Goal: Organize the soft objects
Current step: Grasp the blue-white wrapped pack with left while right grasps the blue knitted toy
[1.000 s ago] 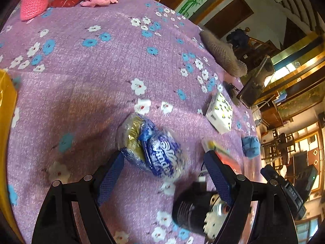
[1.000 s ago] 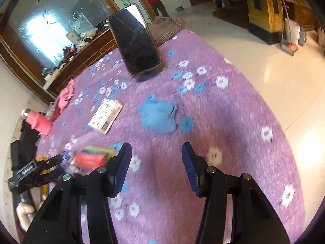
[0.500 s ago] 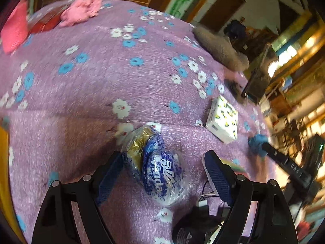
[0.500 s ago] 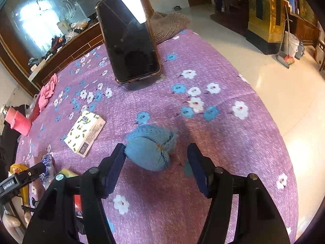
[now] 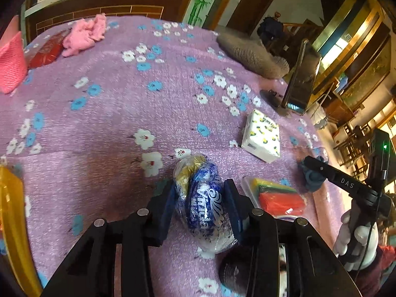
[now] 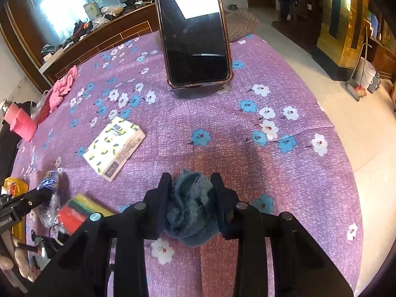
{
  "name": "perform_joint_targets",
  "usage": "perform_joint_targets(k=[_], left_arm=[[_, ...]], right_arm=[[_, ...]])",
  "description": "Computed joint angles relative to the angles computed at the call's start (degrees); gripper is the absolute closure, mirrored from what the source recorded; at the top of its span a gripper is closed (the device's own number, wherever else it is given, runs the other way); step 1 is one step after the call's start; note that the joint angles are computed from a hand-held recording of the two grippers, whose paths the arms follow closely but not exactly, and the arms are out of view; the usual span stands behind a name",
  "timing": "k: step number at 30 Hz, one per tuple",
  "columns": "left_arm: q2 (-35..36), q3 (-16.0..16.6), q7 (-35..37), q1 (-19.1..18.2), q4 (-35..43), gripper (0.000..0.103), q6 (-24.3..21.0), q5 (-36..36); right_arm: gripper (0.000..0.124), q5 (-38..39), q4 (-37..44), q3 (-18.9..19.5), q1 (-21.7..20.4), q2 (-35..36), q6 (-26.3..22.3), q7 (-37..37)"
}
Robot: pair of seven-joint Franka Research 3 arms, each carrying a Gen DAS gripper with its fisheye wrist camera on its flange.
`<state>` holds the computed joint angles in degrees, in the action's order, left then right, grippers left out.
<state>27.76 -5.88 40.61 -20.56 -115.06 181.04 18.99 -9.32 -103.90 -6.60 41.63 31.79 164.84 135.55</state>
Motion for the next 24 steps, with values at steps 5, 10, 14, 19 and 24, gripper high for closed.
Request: perform_joint_targets(k=[5, 10, 14, 19, 24], left_arm=[[-5.1, -0.9, -0.4, 1.3, -7.7, 0.065, 6.0, -0.5], [-9.1, -4.5, -0.1, 5.3, -14.1, 0.066, 10.4, -2.0], [-11.9, -8.9, -1.7, 10.6, -18.8, 0.068, 13.8, -1.1], [-14.9, -8.9, -3.4, 11.5, -23.7, 0.086, 17.7, 0.1], [-15.9, -9.1, -5.7, 12.1, -25.7, 0.089, 19.6, 3.1]], right_arm=[[0.080, -2.5, -2.8, -3.5, 3.2, -2.3, 1.4, 3.1], [0.062, -6.8, -1.6, -4.1, 4.0, -2.0, -3.8, 7.8], [0.062, -10.5, -1.5, -4.1, 4.4, -2.0, -6.0, 11.4], [0.084, -9.8, -2.9, -0.8, 1.4, -2.8, -5.2, 11.1], [0.084, -14.4, -6.9, -3.0, 4.1, -6.5, -2.2, 16.2]])
